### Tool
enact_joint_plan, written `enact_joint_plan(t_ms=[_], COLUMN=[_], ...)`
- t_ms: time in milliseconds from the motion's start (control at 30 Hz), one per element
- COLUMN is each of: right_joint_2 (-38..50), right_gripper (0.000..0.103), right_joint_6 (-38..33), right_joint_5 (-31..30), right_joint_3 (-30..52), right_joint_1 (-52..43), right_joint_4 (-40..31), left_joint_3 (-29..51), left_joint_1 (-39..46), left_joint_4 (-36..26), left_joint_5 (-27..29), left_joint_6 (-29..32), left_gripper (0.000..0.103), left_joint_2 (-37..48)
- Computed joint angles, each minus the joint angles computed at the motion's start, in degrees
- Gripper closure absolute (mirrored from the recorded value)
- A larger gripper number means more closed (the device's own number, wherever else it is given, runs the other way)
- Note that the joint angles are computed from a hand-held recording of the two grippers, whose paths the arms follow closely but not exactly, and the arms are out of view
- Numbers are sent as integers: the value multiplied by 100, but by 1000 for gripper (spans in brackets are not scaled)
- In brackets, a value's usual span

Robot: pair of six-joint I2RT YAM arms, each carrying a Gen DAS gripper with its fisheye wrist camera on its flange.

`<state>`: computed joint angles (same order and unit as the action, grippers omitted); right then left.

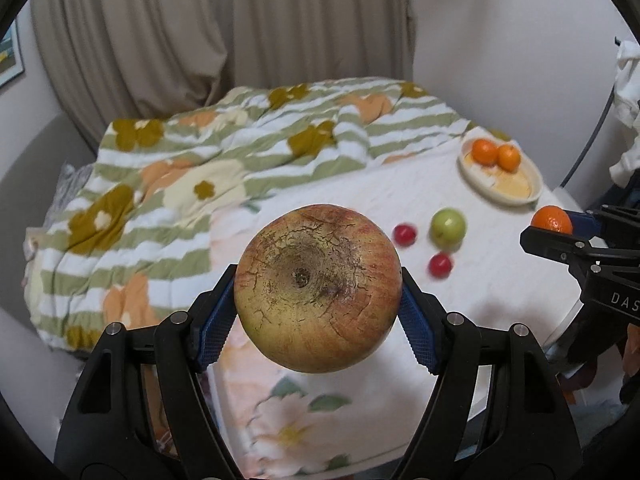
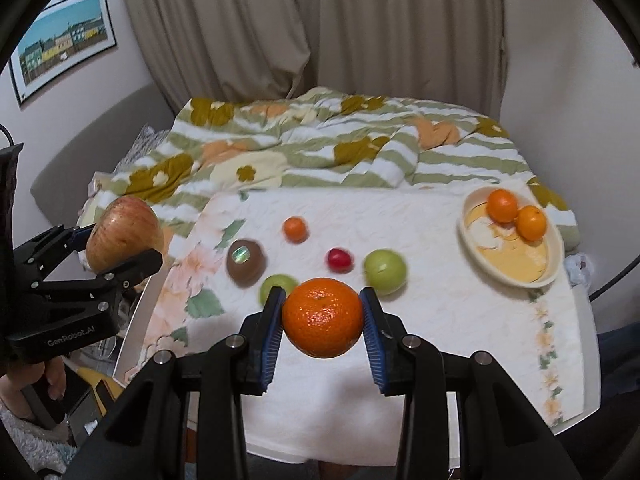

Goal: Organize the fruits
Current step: 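Lift the apple and tangerine and carry both toward the bowl, then lower the red apple into the bowl and open the left gripper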

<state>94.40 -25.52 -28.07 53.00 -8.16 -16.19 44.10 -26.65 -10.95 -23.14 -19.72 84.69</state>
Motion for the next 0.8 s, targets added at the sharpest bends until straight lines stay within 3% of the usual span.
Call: enact_joint_plan(t_ms=[167, 367, 800], right_joint_2=[521, 1645, 4852], right_gripper=[68, 68, 68], right_joint_6=[-455, -1126, -2223], right_joint_5=[-383, -688, -845], right_joint_3=[840, 2519, 7672], right_joint_1=[-651, -1326, -1979], right_joint_4=[-426, -1295, -3984], left_joint_3=[1104, 2947, 7888], left_joint_1=[-431, -823, -1124], left_joint_4=[-154, -642, -2636], left_joint_5=[-188, -363, -310], left_joint_6=[-290, -655, -1199], left_gripper=[22, 22, 22], left_joint_2=[901, 2328, 5575])
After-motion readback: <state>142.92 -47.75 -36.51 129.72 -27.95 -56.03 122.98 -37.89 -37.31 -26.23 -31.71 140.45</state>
